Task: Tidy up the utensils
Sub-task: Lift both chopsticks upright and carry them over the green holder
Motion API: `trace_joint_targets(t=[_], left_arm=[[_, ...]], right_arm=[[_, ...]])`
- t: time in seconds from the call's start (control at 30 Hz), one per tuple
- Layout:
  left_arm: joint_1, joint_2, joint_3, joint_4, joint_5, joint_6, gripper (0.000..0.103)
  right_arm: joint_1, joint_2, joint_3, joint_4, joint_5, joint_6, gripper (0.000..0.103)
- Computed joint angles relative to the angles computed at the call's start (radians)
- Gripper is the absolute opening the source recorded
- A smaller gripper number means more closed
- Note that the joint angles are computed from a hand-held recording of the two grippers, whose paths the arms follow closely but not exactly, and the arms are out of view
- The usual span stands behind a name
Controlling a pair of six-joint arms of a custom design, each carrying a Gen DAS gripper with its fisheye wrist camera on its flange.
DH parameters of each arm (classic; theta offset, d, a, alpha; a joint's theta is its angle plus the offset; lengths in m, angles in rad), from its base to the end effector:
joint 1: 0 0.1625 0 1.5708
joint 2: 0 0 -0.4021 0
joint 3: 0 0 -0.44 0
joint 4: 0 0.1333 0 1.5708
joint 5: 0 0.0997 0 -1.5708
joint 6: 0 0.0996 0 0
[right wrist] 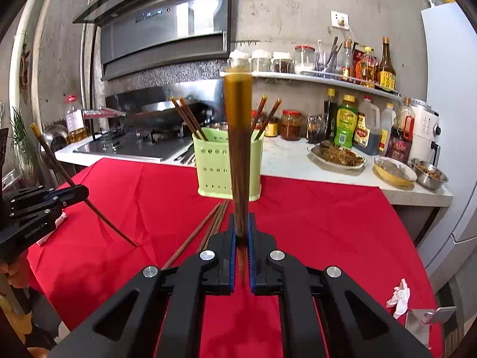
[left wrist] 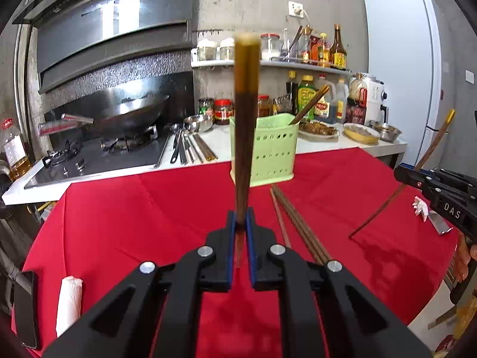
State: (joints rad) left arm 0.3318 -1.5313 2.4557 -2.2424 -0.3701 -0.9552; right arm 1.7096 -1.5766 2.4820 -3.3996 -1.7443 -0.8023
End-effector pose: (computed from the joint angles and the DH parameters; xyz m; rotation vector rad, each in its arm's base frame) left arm -0.2747 -0.3338 0.1532 0.4829 2.0747 -1.1699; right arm 0.1714 -0.3877 0.2388 1.0244 -2.2496 1.0918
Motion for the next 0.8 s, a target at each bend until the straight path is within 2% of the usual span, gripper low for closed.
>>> trace_joint_targets(t=[0.27, 0.33, 0.43, 0.53, 0.6, 0.67, 0.8], left_arm=[[0.001, -0.001, 0.007, 0.007, 0.008, -0.003, 0.007], [0.002, 0.015, 0.001, -0.037, 0.017, 0.041, 0.007], [0.015, 0.058, -0.018, -0.18, 0.037, 0.166, 0.007], [0.034, 0.122, -0.05, -0.395, 0.053, 0.359, 0.007], [0.056, 0.179, -0.089, -0.574, 0.053, 0.526, 0.007], [0.086, 0.236, -0.141, -0.736, 0.025, 0.689, 0.007], [0.135, 0.343, -0.251, -0.975, -0.02, 0.948, 0.007]], right_arm=[[-0.002, 0.039, 0.0, -0.041, -0.016, -0.013, 0.006], [0.006, 0.043, -0.009, -0.033, -0.023, -0.015, 0.006], [0.021, 0.048, -0.037, -0.005, -0.029, -0.005, 0.006], [0.041, 0.067, -0.079, 0.007, -0.037, -0.008, 0.006], [0.052, 0.081, -0.118, 0.033, -0.033, 0.004, 0.006], [0.064, 0.104, -0.16, 0.051, -0.025, 0.01, 0.006], [0.093, 0.174, -0.247, 0.05, -0.01, -0.005, 0.006]])
